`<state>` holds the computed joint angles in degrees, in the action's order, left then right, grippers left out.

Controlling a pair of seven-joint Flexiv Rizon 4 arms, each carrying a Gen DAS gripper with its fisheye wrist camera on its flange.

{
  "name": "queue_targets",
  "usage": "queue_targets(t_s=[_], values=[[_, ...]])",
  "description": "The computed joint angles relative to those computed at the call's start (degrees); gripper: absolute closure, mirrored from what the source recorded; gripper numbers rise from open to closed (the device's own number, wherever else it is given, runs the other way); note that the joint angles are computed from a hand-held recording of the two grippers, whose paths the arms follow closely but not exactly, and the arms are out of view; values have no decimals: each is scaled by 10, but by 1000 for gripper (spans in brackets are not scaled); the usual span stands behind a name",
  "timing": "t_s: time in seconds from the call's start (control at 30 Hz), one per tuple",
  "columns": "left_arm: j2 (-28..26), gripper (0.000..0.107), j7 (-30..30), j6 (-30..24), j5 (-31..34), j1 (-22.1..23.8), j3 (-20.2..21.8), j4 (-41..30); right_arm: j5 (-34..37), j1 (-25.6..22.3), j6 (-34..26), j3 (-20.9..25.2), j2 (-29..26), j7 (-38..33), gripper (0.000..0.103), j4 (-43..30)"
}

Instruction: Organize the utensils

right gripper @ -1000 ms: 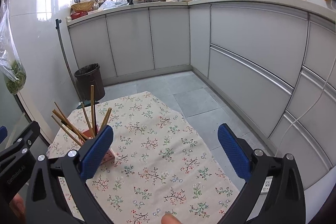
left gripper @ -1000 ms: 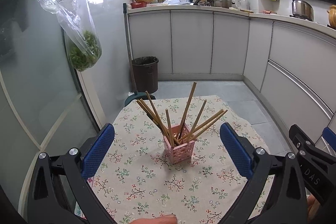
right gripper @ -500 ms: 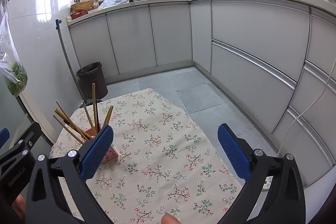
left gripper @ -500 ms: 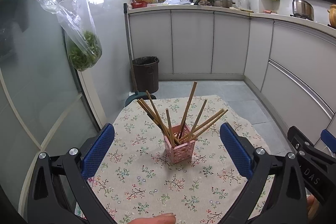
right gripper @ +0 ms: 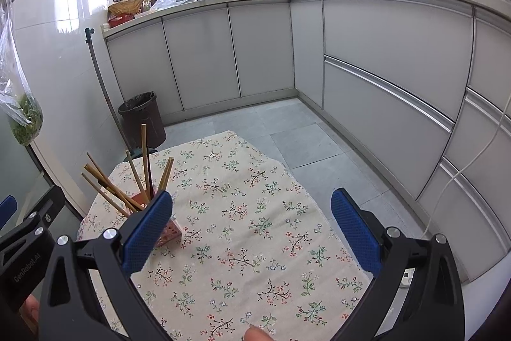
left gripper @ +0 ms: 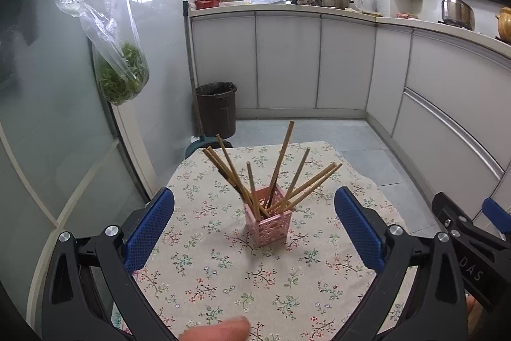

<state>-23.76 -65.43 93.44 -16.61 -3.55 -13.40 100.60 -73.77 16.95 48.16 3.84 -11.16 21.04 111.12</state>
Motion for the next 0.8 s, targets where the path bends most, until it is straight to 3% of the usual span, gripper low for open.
queue_targets(t_s=[0.1,0.23,0.3,0.4,0.5,0.63,0.73,0.8], values=[[2,11,30,1,-27,38,-53,11,2,0,1,0,-1,-1,6,-1],[-4,11,-4,-17,-8,-4,9,-7,4,1,3,0,-2,1,6,0],[-5,11,-7,-17,-2,-13,21,-9,4,1,3,0,-3,2,6,-1],[-6,11,-6,-3,5,-14,21,-6,8,0,8,-1,-5,-2,6,-3],[-5,16,2,7,3,6,-6,2,8,2,4,-2,-5,-2,6,-4],[-6,13,10,-8,1,16,-18,-2,8,0,9,-2,-3,1,6,-1],[-7,11,-9,-7,6,-18,26,-11,6,0,9,-2,-1,2,6,1],[-6,11,-11,-12,7,-17,26,-11,6,-1,10,-1,-1,2,6,1]])
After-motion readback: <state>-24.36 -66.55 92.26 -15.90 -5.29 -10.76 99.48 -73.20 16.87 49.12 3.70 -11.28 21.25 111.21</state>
